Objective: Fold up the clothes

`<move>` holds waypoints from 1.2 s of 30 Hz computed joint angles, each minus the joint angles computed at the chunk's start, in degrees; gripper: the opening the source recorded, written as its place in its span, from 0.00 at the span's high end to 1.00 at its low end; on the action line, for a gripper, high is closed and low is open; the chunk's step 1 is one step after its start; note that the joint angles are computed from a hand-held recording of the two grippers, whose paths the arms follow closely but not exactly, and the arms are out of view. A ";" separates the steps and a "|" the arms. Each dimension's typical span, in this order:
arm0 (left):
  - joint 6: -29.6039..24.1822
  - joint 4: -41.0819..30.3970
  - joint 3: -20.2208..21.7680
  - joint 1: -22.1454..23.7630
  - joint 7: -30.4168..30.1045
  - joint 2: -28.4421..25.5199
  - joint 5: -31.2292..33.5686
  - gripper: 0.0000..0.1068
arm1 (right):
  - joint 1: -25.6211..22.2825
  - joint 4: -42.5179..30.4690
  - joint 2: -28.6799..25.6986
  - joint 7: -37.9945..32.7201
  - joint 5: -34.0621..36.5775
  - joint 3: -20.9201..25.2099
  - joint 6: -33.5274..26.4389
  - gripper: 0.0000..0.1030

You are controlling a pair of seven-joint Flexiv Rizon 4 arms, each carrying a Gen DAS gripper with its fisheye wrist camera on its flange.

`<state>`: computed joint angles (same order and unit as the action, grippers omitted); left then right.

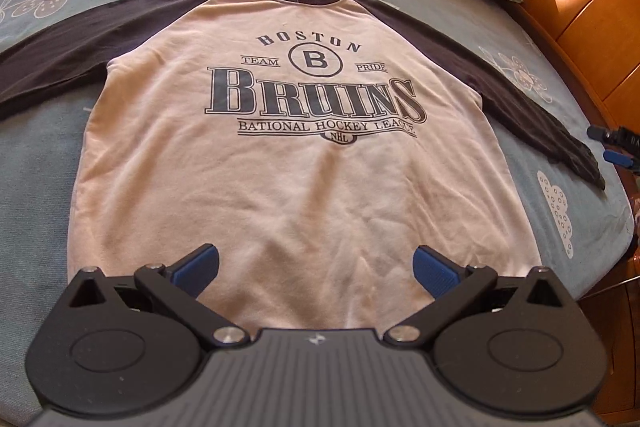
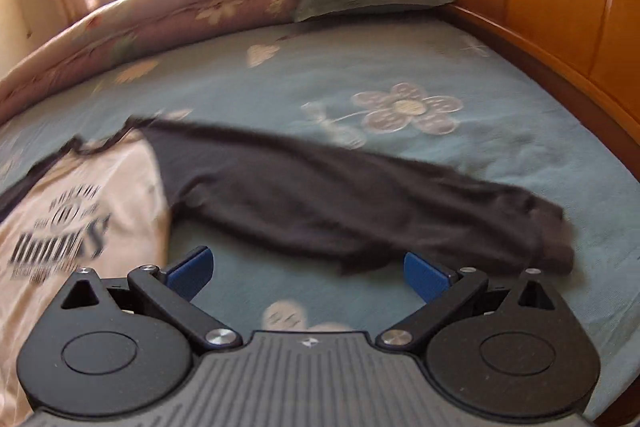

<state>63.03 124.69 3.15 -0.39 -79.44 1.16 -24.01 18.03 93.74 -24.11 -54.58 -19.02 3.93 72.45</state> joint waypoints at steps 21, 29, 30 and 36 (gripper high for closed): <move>-2.59 -6.32 -1.80 0.00 -2.96 -6.55 3.12 0.04 | -5.11 -25.91 -18.27 -1.87 11.87 -2.22 -11.75 0.00; -2.73 -6.09 -1.57 -0.27 -4.24 -5.92 5.37 0.04 | -11.48 -21.26 -12.81 -19.85 24.72 14.82 -10.66 0.00; -2.71 -5.93 -1.66 -0.35 -3.86 -5.79 5.06 0.04 | -11.70 -21.52 -12.92 -21.60 26.59 15.88 -11.26 0.00; -2.71 -4.98 -1.75 -0.80 -2.59 -4.89 3.80 0.04 | -9.65 -19.39 -12.45 -21.91 33.33 14.31 -12.84 0.00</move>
